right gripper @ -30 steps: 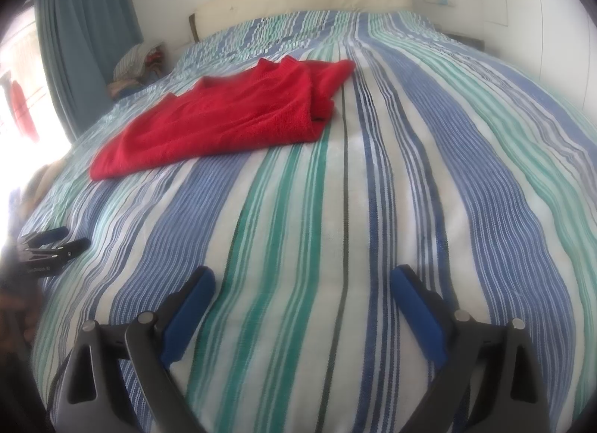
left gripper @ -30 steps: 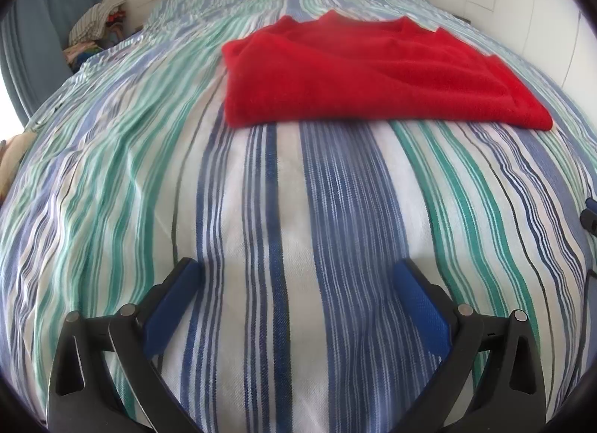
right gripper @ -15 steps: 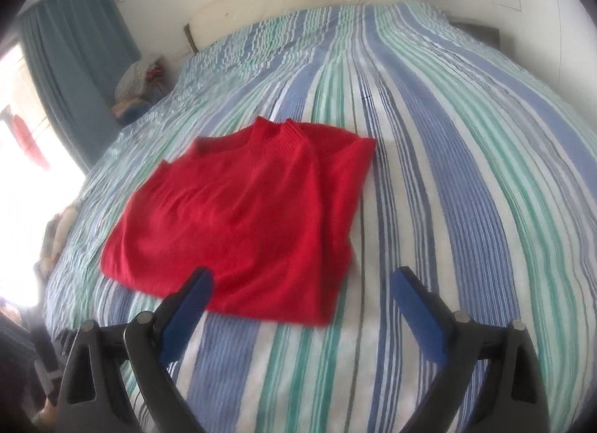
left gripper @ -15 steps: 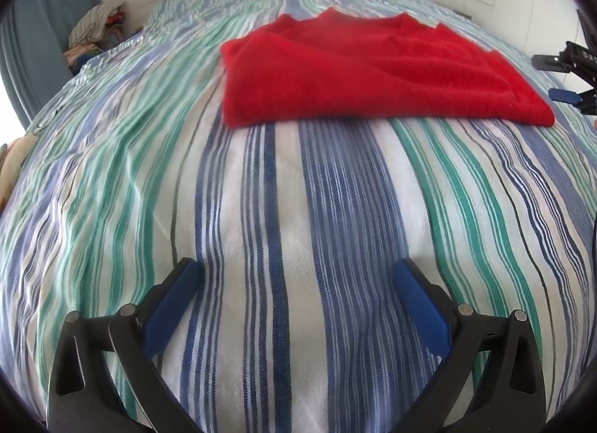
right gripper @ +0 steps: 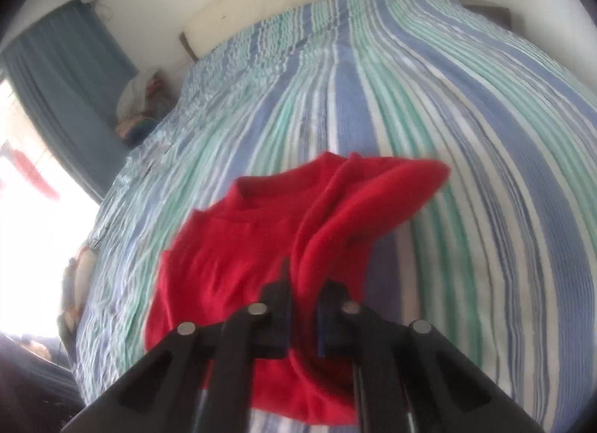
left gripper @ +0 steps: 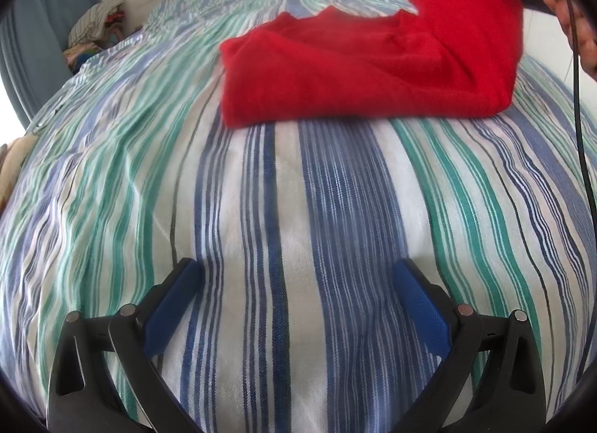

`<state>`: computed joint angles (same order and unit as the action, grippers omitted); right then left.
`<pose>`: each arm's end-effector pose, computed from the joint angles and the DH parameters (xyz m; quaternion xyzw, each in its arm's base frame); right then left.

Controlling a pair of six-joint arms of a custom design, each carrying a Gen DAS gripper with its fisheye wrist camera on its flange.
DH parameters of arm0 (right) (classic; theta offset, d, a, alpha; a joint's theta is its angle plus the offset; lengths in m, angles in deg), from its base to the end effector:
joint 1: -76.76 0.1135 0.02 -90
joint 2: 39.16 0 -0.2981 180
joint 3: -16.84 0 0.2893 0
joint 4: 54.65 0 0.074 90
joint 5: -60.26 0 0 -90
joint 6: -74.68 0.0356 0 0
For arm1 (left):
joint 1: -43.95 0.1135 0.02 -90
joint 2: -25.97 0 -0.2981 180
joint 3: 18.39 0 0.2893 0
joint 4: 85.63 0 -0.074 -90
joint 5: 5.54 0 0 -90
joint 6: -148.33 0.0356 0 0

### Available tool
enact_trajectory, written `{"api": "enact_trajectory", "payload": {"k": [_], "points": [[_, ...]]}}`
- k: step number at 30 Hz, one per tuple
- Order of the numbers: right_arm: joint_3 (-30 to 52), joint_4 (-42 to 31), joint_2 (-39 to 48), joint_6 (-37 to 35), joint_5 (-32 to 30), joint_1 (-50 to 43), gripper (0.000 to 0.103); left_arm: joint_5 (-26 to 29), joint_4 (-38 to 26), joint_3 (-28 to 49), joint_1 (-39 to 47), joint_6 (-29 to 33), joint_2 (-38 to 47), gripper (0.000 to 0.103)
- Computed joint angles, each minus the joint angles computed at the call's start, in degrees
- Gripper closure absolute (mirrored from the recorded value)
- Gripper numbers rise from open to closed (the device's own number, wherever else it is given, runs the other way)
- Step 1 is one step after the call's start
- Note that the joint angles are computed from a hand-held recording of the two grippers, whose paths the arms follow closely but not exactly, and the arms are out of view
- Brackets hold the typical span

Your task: Fold small clothes

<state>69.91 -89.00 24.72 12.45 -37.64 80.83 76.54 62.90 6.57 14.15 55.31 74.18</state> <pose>0.2490 0.0226 0.2494 0.1637 0.9080 0.1656 0.3484 0.1328 -0.0704 0.1324 0.1998 0.9297 -0.0223 0.3086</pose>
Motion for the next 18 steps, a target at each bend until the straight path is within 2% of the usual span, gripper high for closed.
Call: {"api": "enact_trajectory", "payload": {"k": [4, 8, 9, 10, 11, 12, 14, 15, 18], "points": [[9.95, 1.71, 11.28, 2.93, 3.46, 13.58, 0.094, 1.34, 0.04, -0.43, 1.18, 0.61, -0.95, 0.0], [15.69, 6.65, 23.79, 5.6, 3.86, 21.41, 0.093, 2.21, 0.08, -0.75, 1.83, 0.89, -1.58, 0.0], [16.69, 7.84, 26.71, 6.36, 2.17, 22.32, 0.085, 2.3, 0.06, -0.8, 1.88, 0.94, -1.69, 0.0], [16.14, 10.41, 28.49, 7.65, -0.4, 22.93, 0.073, 2.45, -0.01, -0.87, 2.0, 1.05, -1.88, 0.0], [14.49, 14.45, 29.54, 9.3, -4.76, 22.71, 0.063, 2.6, -0.09, -0.92, 2.12, 1.12, -2.05, 0.0], [12.65, 18.52, 29.89, 11.49, -8.79, 22.32, 0.05, 2.78, -0.18, -0.91, 2.29, 1.21, -2.15, 0.0], [7.6, 27.47, 27.77, 14.61, -15.5, 21.42, 0.049, 2.88, -0.19, -0.84, 2.44, 1.33, -2.0, 0.0], [6.06, 28.75, 25.81, 14.16, -16.92, 20.96, 0.049, 2.83, -0.19, -0.79, 2.5, 1.43, -1.87, 0.0], [4.19, 23.12, 17.81, 8.23, -14.89, 19.26, 0.049, 2.08, -0.13, -0.59, 1.78, 0.99, -1.35, 0.0]]}}
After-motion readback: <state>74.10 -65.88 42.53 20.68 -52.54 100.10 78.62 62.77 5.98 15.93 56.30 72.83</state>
